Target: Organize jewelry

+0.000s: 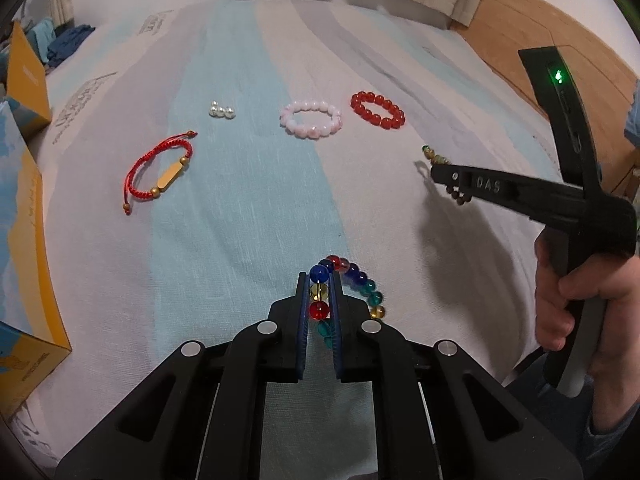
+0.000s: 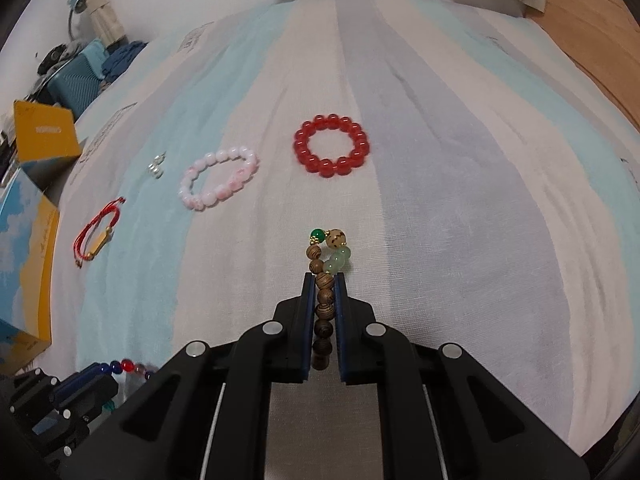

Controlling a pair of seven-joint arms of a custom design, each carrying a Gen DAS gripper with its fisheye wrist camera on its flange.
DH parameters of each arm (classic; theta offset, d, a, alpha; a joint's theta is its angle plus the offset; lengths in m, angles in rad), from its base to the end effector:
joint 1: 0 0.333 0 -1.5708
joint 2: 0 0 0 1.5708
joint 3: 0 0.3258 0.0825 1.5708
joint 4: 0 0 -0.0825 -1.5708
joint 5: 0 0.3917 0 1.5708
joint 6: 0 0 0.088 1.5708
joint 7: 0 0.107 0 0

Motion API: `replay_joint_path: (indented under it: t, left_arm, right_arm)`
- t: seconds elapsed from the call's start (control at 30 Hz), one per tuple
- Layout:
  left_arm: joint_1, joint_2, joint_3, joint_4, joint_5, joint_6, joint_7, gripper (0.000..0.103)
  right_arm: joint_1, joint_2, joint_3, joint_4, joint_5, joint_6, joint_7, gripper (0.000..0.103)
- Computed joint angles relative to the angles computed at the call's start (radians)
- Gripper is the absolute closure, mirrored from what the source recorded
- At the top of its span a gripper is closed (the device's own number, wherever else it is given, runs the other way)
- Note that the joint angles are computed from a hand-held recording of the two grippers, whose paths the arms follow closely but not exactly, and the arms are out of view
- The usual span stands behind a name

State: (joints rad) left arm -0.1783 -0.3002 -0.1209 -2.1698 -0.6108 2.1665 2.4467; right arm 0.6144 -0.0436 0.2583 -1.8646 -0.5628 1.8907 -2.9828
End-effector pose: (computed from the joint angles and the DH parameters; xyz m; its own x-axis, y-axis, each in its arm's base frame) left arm 0.4689 -0.1739 0.5604 -0.8027 -0.5704 0.1743 -0.5648 0.6331 -0.5293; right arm 0.3926 0.4102 0.5551 -0.6139 -0.7827 -0.1023 -0.6397 0.5692 -0.5164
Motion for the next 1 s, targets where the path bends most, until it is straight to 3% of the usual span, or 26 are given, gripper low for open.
replay_joint_path:
  t: [0.33, 0.8, 1.0]
  left_arm:
    - [0.012, -0.012, -0.011, 0.005, 0.071, 0.022, -0.075, 0.095]
    - [0.018, -0.062, 0.007, 0.011, 0.093, 0.007, -0.111, 0.095]
    - [0.026, -0.080, 0.010, 0.033, 0.104, -0.001, -0.140, 0.095]
  right_arm:
    - [0.015, 0.007, 0.006, 0.033, 0.022, -0.011, 0.029, 0.095]
    - [0.076, 0.081, 0.015, 0.231, -0.007, -0.176, -0.013, 0.095]
    - [0.098, 0.098, 0.010, 0.284, -0.014, -0.196, -0.035, 0.095]
